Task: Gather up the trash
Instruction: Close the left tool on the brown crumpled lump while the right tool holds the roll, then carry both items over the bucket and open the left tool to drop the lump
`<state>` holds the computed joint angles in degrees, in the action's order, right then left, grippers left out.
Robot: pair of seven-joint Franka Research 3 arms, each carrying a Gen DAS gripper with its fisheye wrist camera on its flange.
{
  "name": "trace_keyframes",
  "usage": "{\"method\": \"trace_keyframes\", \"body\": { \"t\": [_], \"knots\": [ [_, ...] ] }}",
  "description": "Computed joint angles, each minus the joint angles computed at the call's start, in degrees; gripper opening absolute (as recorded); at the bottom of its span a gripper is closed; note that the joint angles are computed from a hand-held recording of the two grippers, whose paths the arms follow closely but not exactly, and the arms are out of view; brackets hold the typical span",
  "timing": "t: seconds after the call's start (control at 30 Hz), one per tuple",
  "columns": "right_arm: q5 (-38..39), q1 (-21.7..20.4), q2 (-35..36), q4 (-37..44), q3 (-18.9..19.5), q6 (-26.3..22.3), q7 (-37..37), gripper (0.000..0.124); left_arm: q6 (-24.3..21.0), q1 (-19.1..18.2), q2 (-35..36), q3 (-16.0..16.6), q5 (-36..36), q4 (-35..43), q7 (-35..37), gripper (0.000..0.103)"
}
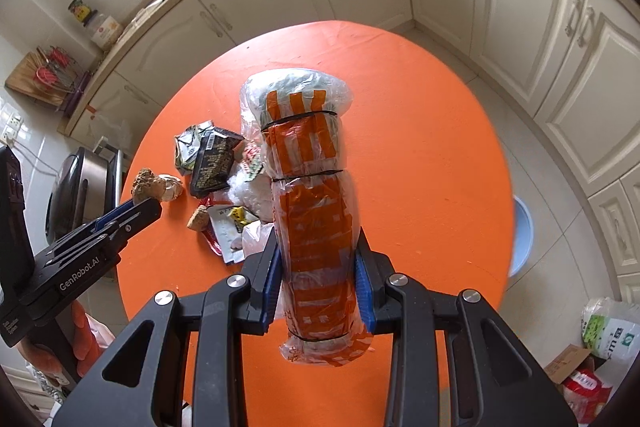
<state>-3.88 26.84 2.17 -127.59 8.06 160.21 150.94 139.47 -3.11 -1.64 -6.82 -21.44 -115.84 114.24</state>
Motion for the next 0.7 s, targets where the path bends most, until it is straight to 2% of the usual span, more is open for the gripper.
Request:
{"method": "trace_keyframes", "body": {
  "t": [0.13,0.3,0.57,0.7],
  "knots": [
    [-3.7,-1.1,-5.4,-5.5,0.4,0.5,5.3,0.032,1.3,-2.0,-2.0,-1.2,-0.1,-2.0,1.2,0.027],
    [-5.0,-5.1,-13.1,-13.8,2.9,1.3,9.9,0.032,2.1,-5.3,-3.2,-2.7,2.8,-3.7,0.6,0.027],
    [0.6,-10.8,-26.0,-27.5,6.0,1.5,11.7,0.032,2.1,-10.9,-0.4,-5.9,7.0,-1.6,-0.6,0.027],
    [4.3,-12.2,-32.0,-33.4,6.4,0.8,11.1,0.032,2.1,-13.4,1.7,-8.0,9.4,0.2,-1.6,0.028]
  ]
}}
